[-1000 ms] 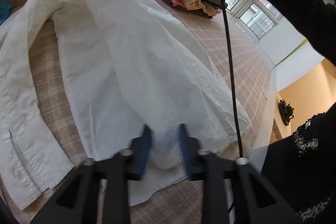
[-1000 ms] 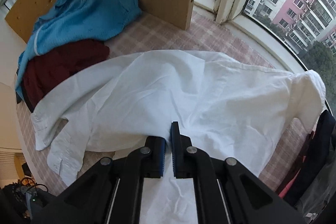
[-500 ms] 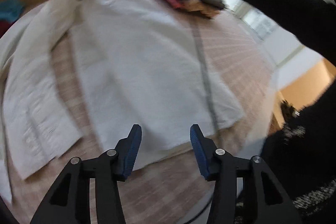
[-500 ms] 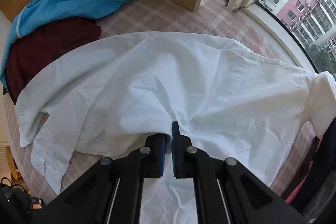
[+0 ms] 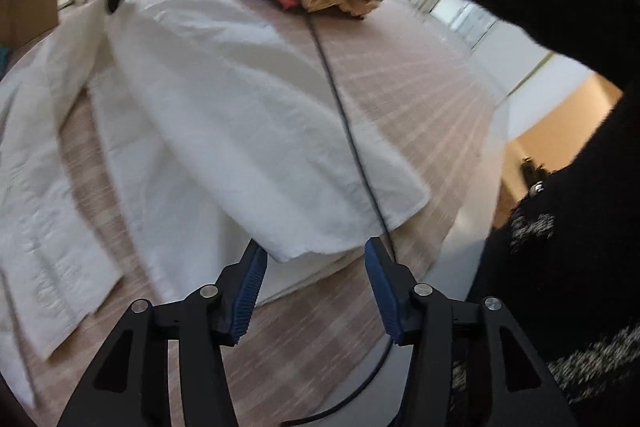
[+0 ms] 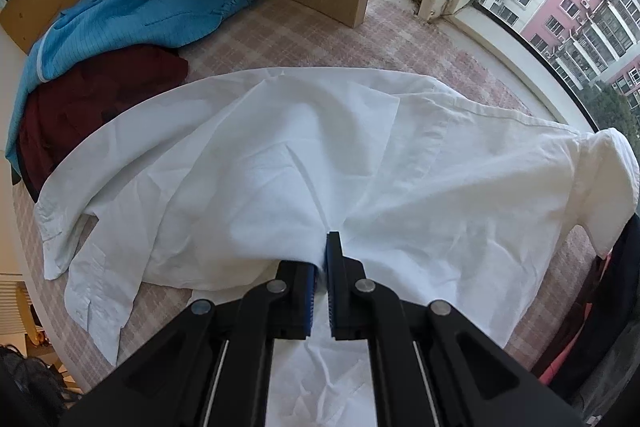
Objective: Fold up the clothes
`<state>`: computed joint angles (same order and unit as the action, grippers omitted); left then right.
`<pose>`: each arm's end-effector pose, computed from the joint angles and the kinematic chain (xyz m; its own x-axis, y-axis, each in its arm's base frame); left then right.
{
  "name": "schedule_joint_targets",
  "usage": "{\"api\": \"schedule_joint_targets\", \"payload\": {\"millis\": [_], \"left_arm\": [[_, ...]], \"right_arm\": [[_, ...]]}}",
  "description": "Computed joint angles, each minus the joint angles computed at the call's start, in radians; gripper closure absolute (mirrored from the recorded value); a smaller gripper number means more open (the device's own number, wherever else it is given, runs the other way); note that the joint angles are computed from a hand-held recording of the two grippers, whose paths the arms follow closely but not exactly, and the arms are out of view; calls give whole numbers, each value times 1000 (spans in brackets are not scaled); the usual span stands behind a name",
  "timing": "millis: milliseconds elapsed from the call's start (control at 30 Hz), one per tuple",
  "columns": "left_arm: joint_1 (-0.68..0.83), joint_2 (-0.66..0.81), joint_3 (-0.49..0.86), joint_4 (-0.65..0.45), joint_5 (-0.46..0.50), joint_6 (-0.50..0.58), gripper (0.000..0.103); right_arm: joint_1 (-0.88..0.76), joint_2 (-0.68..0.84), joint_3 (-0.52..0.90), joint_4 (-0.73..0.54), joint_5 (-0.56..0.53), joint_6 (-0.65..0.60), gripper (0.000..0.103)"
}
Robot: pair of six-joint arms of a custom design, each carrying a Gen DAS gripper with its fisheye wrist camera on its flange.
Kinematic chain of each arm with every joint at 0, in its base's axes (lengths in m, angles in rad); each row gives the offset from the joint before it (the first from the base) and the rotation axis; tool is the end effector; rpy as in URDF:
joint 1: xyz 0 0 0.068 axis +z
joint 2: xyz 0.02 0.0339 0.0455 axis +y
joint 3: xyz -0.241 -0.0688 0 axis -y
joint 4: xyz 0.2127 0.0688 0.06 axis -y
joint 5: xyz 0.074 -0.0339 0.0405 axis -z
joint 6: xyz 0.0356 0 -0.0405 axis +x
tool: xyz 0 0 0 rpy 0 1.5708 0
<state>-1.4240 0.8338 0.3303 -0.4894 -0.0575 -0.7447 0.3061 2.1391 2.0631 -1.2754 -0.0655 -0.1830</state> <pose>0.0215 -0.1314 0.1501 -0.7563 0.4892 -0.4343 0.6398 0.6918 -0.3348 0.3713 0.1198 0.2534 -0.8579 -0.4616 -0.2256 -0.4784 0.8778 0.0232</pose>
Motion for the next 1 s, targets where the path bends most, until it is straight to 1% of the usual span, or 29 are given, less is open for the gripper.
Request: {"api": "schedule_joint_targets", "payload": {"millis": [33, 167, 200, 233, 267, 300, 333, 400, 533, 600, 667, 700, 767, 800, 867, 900, 933, 1000], "left_arm": [[54, 37, 2, -13, 9, 19, 54], [216, 175, -30, 124, 104, 123, 59], [215, 187, -34, 151, 91, 135, 63], [221, 198, -34, 175, 98, 147, 72], [236, 214, -33, 199, 130, 155, 96], [224, 209, -27, 192, 119, 147, 103], [207, 201, -21, 180, 103, 135, 101], [174, 188, -7, 157, 72, 113, 102], [83, 46, 54, -57, -28, 38, 102], [26, 20, 79, -146, -70, -5, 102], [-46, 53, 101, -191, -126, -65, 102], [-59, 57, 99, -198, -129, -79, 102], [-86, 158, 127, -157, -145, -110, 102], [-93, 167, 121, -142, -145, -115, 102], [-79, 231, 109, -91, -132, -108, 102], [-81, 260, 107, -78, -132, -108, 102], [-90, 295, 119, -74, -138, -100, 101], [-102, 352, 145, -83, -147, -90, 96]], "right_arm": [[-1, -1, -5, 6, -5, -1, 98], [-3, -8, -27, 23, -14, -1, 98], [-3, -10, -28, 24, -15, 0, 98], [-4, -12, -30, 25, -16, 2, 98], [-5, -13, -30, 24, -17, 2, 98], [-5, -14, -28, 22, -17, 2, 98], [-5, -14, -24, 19, -17, 0, 98], [-7, -16, -14, 10, -26, 2, 98], [-4, -23, -2, 13, -61, 20, 98], [6, -27, -4, 26, -74, 30, 98], [19, -27, -18, 47, -80, 45, 98], [26, -25, -31, 62, -83, 53, 98], [38, -22, -63, 95, -64, 62, 98], [47, -19, -79, 108, -37, 58, 98], [64, -6, -100, 117, 33, 41, 98], [60, -4, -101, 115, 26, 37, 98], [52, -4, -91, 108, -8, 33, 98], [39, -4, -41, 66, -73, 18, 96]]}}
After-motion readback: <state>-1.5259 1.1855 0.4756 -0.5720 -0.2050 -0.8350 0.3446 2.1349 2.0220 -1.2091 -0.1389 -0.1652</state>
